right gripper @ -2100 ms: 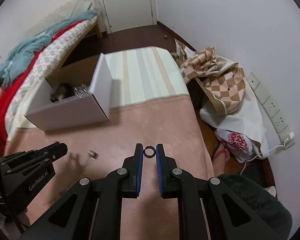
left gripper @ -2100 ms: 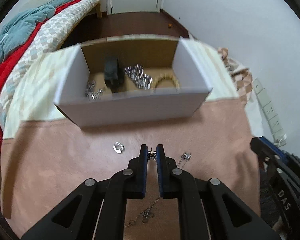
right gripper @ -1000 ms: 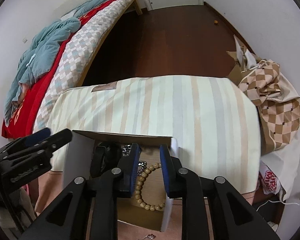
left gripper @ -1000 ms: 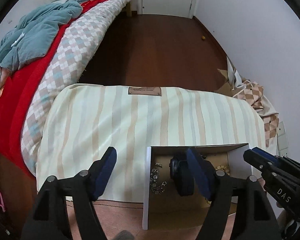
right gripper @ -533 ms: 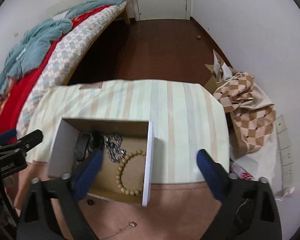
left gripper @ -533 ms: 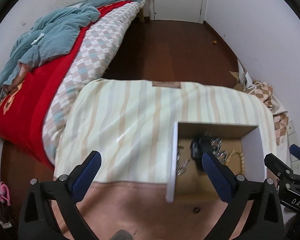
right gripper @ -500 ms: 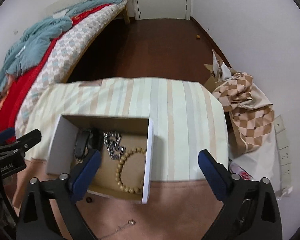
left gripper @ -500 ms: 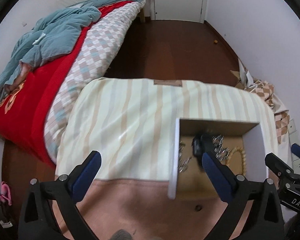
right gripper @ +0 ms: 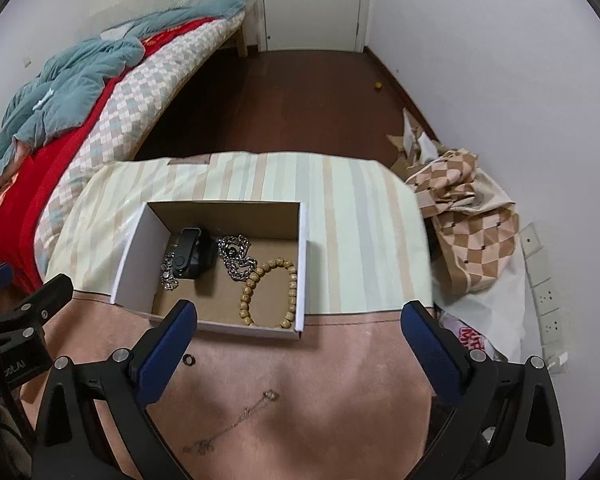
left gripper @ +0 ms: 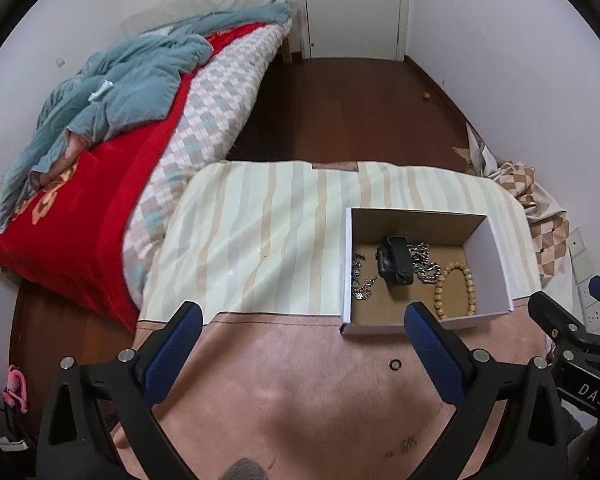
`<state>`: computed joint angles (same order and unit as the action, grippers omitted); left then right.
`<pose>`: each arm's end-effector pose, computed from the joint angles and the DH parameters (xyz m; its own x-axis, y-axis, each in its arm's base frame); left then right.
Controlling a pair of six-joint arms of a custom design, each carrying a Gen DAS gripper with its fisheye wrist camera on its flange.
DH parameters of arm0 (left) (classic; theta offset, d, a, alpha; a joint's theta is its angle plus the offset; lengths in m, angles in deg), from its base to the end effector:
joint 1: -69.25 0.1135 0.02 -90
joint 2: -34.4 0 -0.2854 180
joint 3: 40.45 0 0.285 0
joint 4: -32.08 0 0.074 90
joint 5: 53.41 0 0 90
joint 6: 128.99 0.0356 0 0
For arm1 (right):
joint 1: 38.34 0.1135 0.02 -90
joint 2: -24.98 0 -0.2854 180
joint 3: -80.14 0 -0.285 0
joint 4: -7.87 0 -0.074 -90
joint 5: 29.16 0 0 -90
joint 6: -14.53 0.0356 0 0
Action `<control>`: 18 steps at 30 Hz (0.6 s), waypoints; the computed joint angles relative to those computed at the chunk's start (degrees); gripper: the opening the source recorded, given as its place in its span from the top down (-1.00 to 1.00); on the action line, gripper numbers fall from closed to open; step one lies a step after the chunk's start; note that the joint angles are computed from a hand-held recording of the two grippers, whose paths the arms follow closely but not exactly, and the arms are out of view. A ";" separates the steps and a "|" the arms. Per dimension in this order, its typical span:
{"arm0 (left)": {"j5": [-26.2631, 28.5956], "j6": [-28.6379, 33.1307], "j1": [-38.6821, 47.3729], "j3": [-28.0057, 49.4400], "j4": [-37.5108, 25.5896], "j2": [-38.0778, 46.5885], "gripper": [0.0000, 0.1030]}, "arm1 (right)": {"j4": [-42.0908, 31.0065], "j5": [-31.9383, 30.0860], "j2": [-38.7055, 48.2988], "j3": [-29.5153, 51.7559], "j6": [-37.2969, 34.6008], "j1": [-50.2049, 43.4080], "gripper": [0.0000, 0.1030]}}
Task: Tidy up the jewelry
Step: 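Withdraw both tools from the box back over the table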
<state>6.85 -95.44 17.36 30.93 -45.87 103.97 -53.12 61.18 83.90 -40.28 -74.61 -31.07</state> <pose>0.1561 -0.1704 0.2881 -0.8394 -0.1023 -0.5338 -0.1623 0.9845 0.0665 0.2102 0.0266 0.2660 -0.8637 -0.0950 -0.4950 -0.1107 0.9939 0.0023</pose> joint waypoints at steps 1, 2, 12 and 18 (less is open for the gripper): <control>-0.89 -1.23 -1.44 0.53 -1.16 -0.55 -1.00 | -0.92 0.28 -1.12 0.24 0.24 0.20 -1.00; -1.69 -2.28 -2.53 0.96 -2.17 -0.83 -1.00 | -2.27 0.42 -3.02 0.39 0.29 0.06 -1.00; -7.98 -15.01 -16.23 7.74 -13.72 -2.46 -1.00 | -13.32 1.82 -16.03 5.45 0.80 0.05 -1.00; -10.27 -23.17 -22.75 10.94 -20.18 -2.36 -1.00 | -18.74 2.45 -20.30 9.61 1.88 0.62 -1.00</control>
